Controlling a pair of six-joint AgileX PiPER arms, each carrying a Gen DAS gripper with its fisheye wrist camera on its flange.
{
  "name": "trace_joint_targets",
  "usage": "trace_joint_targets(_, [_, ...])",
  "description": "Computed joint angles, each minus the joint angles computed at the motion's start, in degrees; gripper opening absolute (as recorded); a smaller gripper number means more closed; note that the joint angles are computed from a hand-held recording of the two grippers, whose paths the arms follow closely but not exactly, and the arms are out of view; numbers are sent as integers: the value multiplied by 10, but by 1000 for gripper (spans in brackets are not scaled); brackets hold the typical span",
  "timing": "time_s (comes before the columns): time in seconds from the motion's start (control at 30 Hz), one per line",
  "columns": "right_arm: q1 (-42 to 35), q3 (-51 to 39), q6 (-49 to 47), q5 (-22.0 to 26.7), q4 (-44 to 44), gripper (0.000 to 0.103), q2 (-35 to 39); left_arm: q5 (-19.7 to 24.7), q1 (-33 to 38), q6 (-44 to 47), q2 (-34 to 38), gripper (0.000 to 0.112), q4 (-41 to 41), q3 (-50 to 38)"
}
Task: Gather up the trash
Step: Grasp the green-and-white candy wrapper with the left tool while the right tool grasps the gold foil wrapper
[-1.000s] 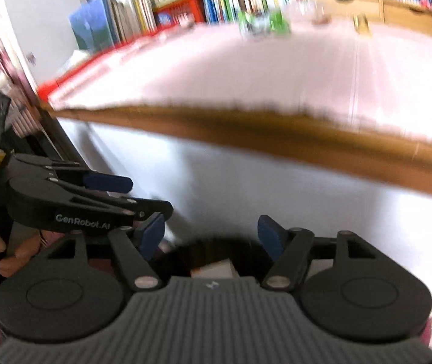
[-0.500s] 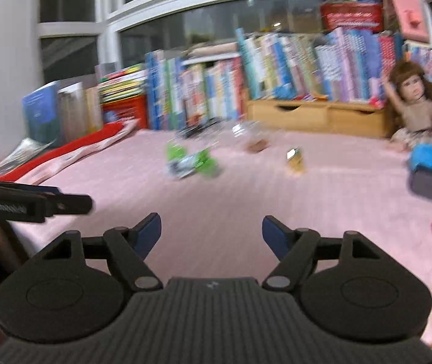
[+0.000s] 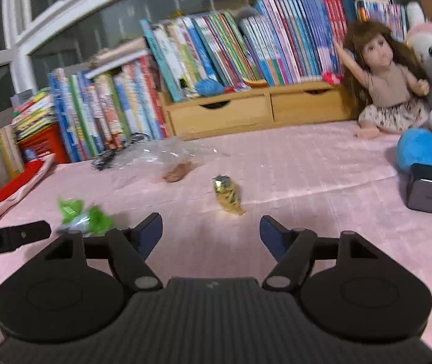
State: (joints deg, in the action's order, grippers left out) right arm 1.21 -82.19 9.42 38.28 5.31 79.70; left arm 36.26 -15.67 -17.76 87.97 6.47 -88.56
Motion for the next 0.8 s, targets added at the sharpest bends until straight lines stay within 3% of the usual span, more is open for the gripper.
trace_joint_targets(0.23, [0, -108, 16, 23, -28, 86, 124, 21, -33, -101, 100, 95, 117, -78])
trace_joint_targets(0.3, [3, -151, 21, 46, -36, 86, 160, 29, -30, -94, 122, 95, 106, -96])
trace_joint_targets(0.37, [6, -194, 22, 71, -46, 84, 196, 67, -22, -72, 148, 95, 74, -135])
trace_joint_targets(0.43, [11, -219, 31, 84, -62, 72, 216, 53, -20, -71, 151, 93, 69, -135])
trace_joint_targets(0.53, [16, -228, 33, 86, -64, 40, 222, 32, -3, -27, 151, 84, 11, -130])
trace_joint_targets(0.57, [13, -231, 22, 89, -49, 24, 222, 31, -3, -32, 152, 81, 13, -130])
trace_joint_targets(0.7, [13, -215, -17, 71, -12, 23, 205, 27, 10, 3, 139, 77, -41, -123])
trace_joint_targets(0.8, [2, -228, -80, 73, 79, 23, 208, 0, 18, 32, 118, 92, -91, -105])
